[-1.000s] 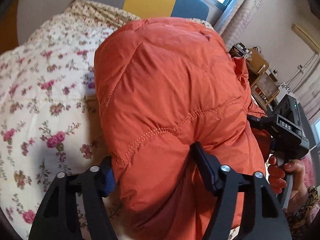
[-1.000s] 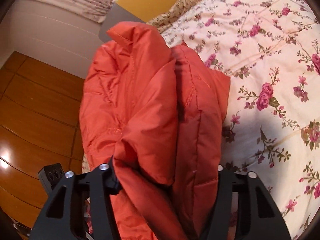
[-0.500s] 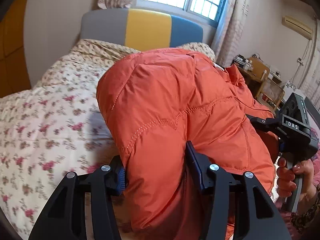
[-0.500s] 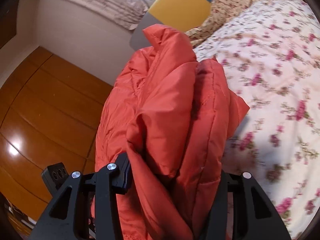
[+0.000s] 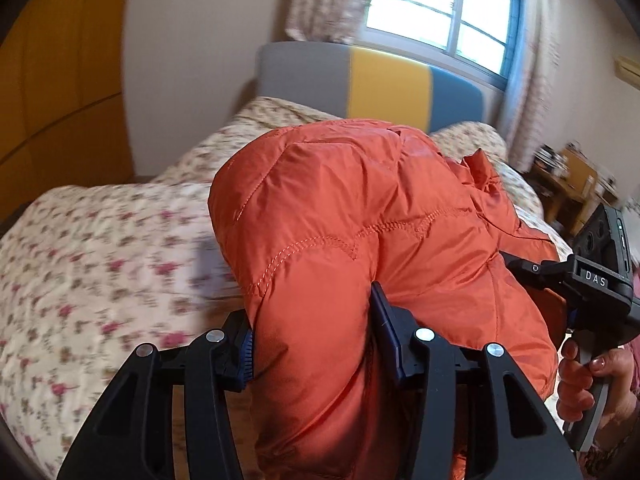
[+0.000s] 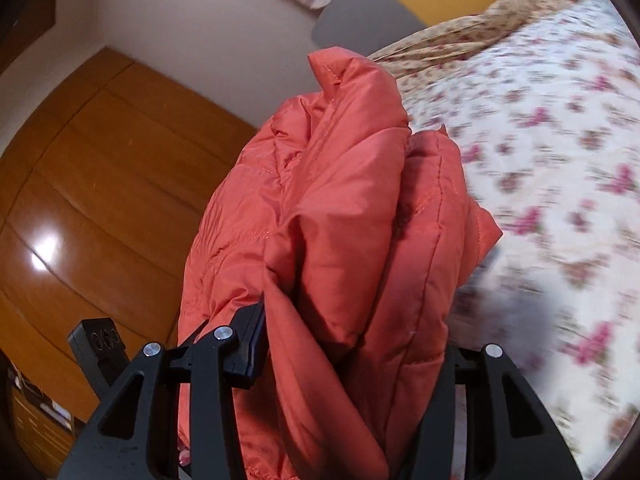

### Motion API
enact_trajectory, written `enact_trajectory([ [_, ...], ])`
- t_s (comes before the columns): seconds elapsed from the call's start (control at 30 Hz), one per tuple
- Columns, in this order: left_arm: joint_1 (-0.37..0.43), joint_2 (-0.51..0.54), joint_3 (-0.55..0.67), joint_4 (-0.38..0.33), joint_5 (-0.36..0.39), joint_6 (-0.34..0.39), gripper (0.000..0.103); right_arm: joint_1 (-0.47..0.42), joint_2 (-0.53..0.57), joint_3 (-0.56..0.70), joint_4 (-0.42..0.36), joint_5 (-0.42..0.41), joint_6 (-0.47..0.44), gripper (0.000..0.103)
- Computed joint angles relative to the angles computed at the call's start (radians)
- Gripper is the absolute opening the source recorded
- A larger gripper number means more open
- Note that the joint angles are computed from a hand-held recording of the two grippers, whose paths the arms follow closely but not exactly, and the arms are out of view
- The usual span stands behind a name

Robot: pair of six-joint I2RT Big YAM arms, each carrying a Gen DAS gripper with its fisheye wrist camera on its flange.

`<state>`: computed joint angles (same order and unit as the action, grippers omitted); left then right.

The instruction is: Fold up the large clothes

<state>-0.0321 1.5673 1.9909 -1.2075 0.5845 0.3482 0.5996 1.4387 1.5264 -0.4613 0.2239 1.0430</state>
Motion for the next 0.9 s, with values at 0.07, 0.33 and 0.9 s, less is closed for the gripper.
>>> enact_trajectory([
  [0.07, 0.03, 0.019, 0.01, 0.013, -0.006, -0.016, 0.049, -0.007, 0.076, 0.086, -0.038, -0.016, -0.037, 0.045],
  [0.33, 0.099, 0.053, -0.062, 0.027, -0.018, -0.023, 0.06, 0.017, 0.216, 0.212, -0.192, 0.08, -0.081, 0.071],
  [0.9, 0.086, -0.052, -0.201, 0.094, -0.167, 0.038, 0.079, 0.102, 0.226, 0.279, -0.532, 0.31, 0.076, 0.085],
])
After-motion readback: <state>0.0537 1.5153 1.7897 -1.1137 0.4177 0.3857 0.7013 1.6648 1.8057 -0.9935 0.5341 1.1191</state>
